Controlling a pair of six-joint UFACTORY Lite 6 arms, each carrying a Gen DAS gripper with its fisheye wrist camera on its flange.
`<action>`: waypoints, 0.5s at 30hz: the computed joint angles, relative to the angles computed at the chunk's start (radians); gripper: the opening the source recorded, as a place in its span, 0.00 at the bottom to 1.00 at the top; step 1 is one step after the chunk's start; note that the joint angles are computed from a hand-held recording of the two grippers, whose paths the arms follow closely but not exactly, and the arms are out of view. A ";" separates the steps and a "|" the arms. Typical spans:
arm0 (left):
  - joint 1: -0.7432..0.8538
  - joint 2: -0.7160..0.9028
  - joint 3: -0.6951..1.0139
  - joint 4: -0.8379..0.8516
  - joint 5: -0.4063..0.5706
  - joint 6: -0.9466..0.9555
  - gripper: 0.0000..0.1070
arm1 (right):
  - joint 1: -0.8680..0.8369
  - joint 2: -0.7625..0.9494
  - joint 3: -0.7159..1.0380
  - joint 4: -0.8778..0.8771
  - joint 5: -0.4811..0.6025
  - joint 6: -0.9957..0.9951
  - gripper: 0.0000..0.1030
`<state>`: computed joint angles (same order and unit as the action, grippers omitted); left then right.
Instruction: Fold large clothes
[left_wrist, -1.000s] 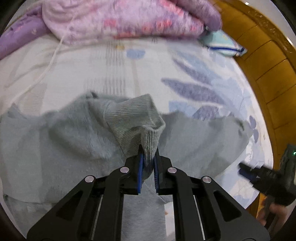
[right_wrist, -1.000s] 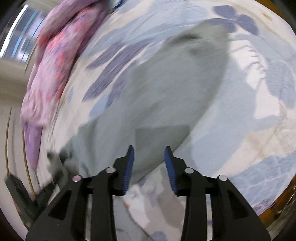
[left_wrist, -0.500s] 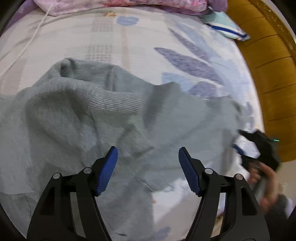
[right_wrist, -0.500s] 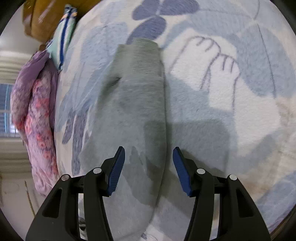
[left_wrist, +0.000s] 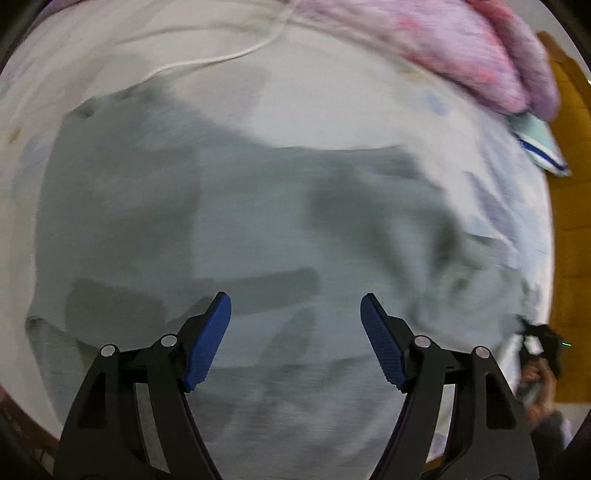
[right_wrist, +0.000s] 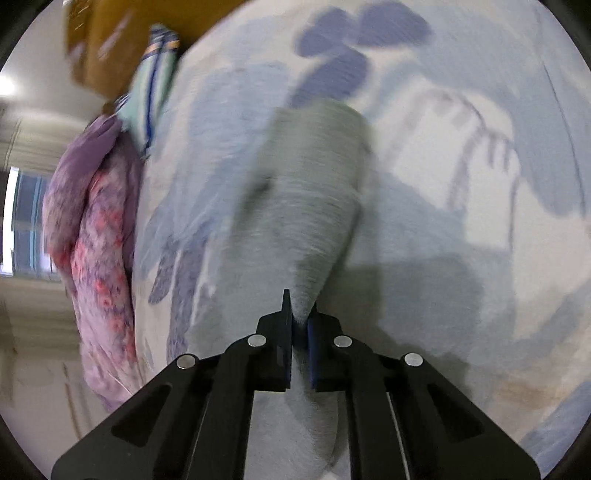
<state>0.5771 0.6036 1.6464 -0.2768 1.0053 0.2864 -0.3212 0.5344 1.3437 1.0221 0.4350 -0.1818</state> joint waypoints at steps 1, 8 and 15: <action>0.005 0.011 -0.011 0.030 -0.020 -0.007 0.69 | 0.018 -0.028 0.004 -0.024 -0.009 0.006 0.05; -0.008 0.131 0.058 0.076 0.009 0.052 0.69 | 0.179 -0.146 0.091 -0.140 -0.039 0.083 0.05; 0.142 0.162 0.251 -0.075 0.217 0.148 0.69 | 0.532 -0.126 0.339 -0.320 -0.006 0.223 0.05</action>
<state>0.7195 0.7652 1.8977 -0.3515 1.2227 0.4344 0.2112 0.4084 1.6829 0.7023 0.4289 0.0415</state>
